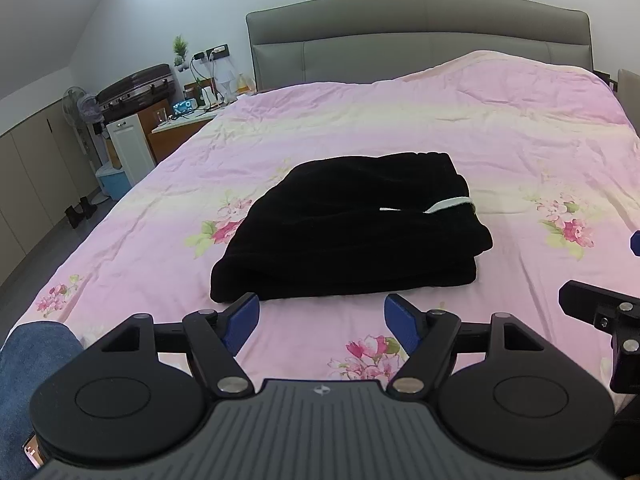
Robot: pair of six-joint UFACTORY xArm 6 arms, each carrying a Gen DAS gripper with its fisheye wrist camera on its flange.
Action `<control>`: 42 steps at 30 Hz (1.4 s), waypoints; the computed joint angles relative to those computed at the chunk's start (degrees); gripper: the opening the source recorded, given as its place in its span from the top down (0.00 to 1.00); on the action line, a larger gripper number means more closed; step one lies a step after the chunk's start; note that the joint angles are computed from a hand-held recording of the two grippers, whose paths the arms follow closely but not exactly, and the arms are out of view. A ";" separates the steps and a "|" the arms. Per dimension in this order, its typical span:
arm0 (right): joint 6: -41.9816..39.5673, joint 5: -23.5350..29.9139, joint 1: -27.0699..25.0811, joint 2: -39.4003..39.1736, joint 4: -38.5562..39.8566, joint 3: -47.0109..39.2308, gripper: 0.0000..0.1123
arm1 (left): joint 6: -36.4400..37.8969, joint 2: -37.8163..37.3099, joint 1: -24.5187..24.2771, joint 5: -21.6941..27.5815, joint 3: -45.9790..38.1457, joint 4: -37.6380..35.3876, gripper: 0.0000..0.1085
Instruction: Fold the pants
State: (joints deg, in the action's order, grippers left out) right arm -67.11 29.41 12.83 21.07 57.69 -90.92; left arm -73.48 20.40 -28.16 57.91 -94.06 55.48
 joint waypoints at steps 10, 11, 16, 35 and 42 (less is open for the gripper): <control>-0.09 0.53 -0.62 -0.36 0.96 0.11 0.13 | 0.06 0.24 -0.18 0.23 -0.45 0.16 0.23; -0.14 0.54 -0.62 -0.33 0.97 0.08 0.13 | 0.06 0.21 -0.21 0.27 -0.43 0.21 0.23; -0.97 0.89 -0.73 -0.60 1.42 0.33 0.13 | 0.20 0.18 -0.24 0.43 -0.57 0.19 0.23; -1.76 1.31 -0.80 -0.97 2.21 0.48 0.13 | 0.55 -0.34 -0.36 0.78 -0.71 0.53 0.22; -2.06 1.44 -0.85 -1.09 2.43 0.56 0.13 | 0.44 -0.24 -0.55 0.99 -1.01 0.43 0.22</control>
State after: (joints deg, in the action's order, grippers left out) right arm -69.17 30.84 11.99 19.99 60.12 -90.36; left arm -73.03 20.16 -28.70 58.90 -95.07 55.90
